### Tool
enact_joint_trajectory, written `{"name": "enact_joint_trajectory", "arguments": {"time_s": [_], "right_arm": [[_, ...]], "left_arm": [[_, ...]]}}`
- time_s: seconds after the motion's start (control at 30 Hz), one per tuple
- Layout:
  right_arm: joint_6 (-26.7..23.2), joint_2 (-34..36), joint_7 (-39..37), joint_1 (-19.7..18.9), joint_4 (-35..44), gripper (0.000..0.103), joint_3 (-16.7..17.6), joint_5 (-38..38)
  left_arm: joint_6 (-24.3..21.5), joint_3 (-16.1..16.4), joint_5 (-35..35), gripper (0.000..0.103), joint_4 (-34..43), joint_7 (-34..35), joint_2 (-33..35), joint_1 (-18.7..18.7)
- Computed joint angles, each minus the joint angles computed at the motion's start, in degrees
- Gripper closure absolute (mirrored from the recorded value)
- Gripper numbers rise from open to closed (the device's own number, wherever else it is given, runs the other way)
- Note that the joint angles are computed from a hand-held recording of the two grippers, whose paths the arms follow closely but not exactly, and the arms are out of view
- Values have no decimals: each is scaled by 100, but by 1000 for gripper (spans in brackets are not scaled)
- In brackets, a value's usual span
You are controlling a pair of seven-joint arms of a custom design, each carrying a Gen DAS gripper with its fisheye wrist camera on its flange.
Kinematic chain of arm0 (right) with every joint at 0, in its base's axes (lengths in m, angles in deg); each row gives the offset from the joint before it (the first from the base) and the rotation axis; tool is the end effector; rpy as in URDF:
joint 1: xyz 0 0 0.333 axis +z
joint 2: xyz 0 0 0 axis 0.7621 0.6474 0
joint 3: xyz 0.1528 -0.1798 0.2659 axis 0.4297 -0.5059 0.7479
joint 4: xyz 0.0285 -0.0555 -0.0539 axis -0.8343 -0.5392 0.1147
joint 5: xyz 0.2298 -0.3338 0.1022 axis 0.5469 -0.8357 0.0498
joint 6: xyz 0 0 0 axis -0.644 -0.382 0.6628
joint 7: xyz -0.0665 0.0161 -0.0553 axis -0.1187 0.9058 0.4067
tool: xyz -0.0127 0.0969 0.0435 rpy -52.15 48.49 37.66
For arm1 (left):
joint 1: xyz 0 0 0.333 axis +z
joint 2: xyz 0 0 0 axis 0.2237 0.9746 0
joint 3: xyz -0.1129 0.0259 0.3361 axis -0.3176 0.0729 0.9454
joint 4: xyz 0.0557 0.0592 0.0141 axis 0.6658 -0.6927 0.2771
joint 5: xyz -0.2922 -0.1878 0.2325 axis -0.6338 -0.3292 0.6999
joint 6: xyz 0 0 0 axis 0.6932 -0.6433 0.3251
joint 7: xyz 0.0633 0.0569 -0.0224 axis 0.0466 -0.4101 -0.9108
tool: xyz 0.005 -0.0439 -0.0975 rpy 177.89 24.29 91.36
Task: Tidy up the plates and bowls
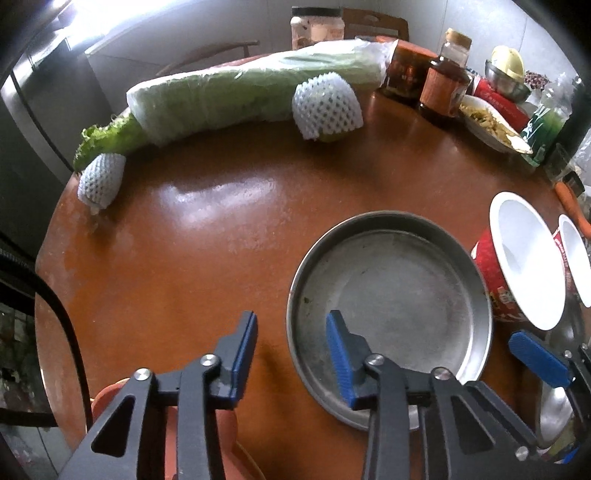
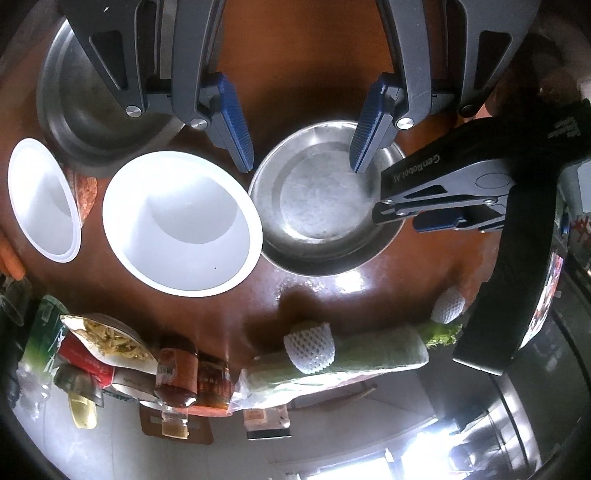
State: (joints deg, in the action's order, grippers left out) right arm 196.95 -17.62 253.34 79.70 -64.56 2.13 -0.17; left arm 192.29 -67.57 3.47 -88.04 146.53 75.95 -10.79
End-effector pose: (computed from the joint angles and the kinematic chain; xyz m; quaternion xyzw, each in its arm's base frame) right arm 0.6247 0.2931 0.3327 -0.4975 0.8210 -0.1607 0.2294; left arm 0.7676 -0.4222 0.3206 -0.4081 0.8909 -0.1686 0.1063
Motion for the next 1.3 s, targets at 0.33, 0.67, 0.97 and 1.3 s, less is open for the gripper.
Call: {"name": "enact_joint_trajectory", "arguments": {"time_s": [0.33, 0.67, 0.97, 1.3], "right_arm": [[-32, 140, -209, -48, 190, 47, 52, 201], [-70, 301, -485, -42, 404, 47, 75, 436], [-42, 644, -940, -25, 787, 47, 77, 906], [-9, 829, -758, 133, 846, 50, -91, 1178]], "left_arm": [[-210, -8, -124, 71, 357, -42, 221, 110], [-430, 85, -180, 71, 840, -311, 470, 247], [-197, -24, -313, 71, 552, -110, 337, 422], [-42, -15, -290, 71, 384, 8, 258, 394]]}}
